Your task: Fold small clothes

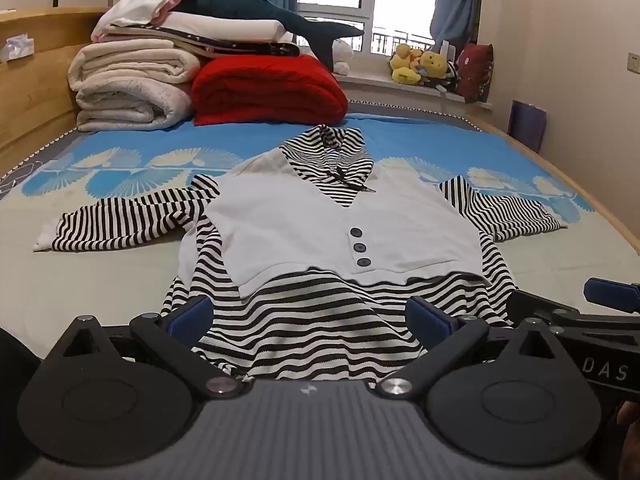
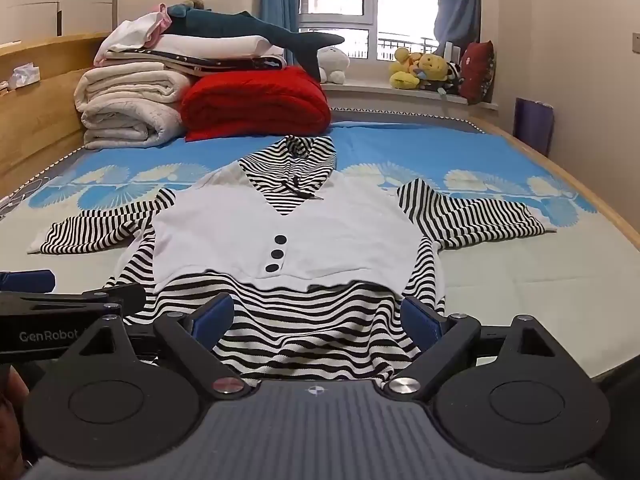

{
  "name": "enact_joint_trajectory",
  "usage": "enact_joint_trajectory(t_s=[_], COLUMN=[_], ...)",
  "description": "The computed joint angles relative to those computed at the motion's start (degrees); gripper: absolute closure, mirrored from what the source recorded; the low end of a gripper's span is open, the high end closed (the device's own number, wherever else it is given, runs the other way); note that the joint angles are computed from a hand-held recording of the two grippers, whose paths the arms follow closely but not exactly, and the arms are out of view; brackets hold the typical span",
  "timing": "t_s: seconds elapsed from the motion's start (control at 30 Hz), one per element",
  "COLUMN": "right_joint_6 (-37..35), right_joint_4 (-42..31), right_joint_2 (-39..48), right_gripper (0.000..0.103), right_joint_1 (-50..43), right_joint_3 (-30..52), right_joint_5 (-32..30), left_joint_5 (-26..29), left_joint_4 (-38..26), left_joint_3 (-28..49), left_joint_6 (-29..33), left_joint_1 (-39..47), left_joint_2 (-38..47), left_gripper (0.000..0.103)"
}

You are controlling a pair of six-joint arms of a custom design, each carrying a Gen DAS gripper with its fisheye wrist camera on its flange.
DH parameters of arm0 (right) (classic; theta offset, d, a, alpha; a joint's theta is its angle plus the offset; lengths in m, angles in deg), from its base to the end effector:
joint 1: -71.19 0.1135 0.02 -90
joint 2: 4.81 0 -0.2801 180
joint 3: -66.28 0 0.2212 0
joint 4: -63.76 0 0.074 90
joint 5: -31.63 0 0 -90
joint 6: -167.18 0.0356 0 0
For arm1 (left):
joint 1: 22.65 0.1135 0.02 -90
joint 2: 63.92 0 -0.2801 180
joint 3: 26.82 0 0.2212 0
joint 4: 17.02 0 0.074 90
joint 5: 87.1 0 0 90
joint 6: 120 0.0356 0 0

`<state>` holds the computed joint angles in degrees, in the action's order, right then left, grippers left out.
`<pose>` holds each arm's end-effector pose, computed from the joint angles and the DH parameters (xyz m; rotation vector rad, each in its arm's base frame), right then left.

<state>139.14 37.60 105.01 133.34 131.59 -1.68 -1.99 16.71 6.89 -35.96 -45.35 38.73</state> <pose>0.1682 0.2546 0.1337 0.1907 2.1145 -0.2164 0.2321 -0.0938 0.1173 0.2707 2.1723 -0.1902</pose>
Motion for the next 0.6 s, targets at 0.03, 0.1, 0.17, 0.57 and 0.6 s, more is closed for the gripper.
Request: enact_joint_trajectory(t_s=[0.03, 0.1, 0.17, 0.57, 0.6], right_joint_6=[0.0, 0.0, 0.1, -0.3, -0.4], right_joint_4=[0.0, 0.0, -0.1, -0.6, -0.5], right_joint_2=[0.0, 0.1, 0.1, -0.1, -0.2], right_gripper=[0.012, 0.012, 0.012, 0.012, 0.012], right_joint_1=[0.0, 0.0, 0.0, 0.0, 0.0], right_joint_3=[0.0, 0.1, 0.1, 0.3, 0.3], right_joint_5=[0.0, 0.0, -0.1, 0.1, 0.0], left_joint_5=[0.0, 0.3, 0.4, 0.0, 0.1], left_joint_4=[-0.2, 0.6, 0.7, 2.4, 2.5], left_joint_3=[0.1, -0.2, -0.2, -0.4, -0.4], left_joint_6=[-0.1, 0.0, 0.1, -0.3, -0.3], left_joint_1=[0.0, 0.2, 0.4, -0.1, 0.0], left_joint_2=[0.0, 0.3, 0.6, 2.1, 2.1], left_gripper=[0.001, 0.001, 0.001, 0.001, 0.001])
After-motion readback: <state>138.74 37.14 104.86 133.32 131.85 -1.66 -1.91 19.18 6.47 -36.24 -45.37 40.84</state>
